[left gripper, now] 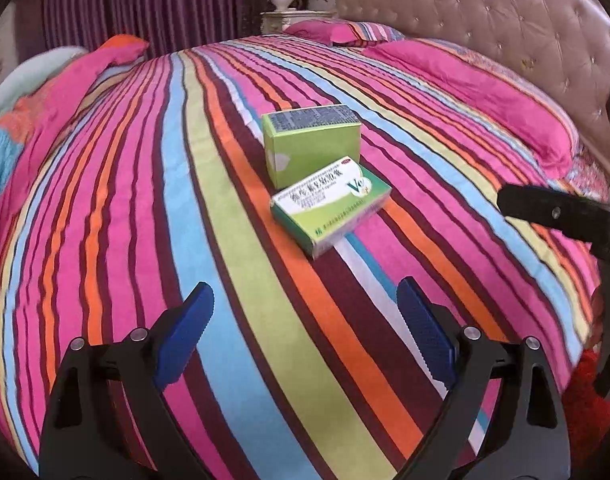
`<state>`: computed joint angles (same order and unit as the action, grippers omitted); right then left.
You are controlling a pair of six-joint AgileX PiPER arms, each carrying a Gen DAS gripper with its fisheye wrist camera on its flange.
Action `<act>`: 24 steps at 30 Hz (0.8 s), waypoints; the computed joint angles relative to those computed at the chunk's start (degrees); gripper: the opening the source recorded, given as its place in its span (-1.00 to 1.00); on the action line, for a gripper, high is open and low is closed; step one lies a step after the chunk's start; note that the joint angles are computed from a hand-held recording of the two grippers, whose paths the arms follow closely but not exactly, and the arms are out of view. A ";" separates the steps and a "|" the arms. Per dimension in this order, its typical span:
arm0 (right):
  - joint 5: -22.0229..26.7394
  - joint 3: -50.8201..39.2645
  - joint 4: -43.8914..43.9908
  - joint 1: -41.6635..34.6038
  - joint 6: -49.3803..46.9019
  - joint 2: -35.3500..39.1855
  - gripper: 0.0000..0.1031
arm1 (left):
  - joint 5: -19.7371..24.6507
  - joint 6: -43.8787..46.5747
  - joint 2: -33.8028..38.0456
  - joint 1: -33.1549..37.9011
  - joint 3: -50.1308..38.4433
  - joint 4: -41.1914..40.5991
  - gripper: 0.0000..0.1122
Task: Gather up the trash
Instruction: 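Move both open tools toward the lime-green box and the medicine box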
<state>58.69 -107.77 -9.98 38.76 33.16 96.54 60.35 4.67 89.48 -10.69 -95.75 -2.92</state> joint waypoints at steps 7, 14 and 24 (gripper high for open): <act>3.05 -10.96 3.52 -2.43 -5.29 7.67 0.84 | -0.08 5.59 7.43 1.03 -7.07 -3.66 0.61; 4.82 -18.56 6.47 -4.39 -6.58 13.18 0.84 | 2.07 9.28 14.91 1.68 -15.92 -6.07 0.61; 10.49 -33.35 9.30 -6.31 -8.88 22.43 0.84 | 5.49 17.43 21.48 0.52 -24.70 -5.42 0.61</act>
<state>69.18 -141.12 -0.69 32.45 24.28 118.97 65.84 22.10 110.96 -10.18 -120.44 -8.34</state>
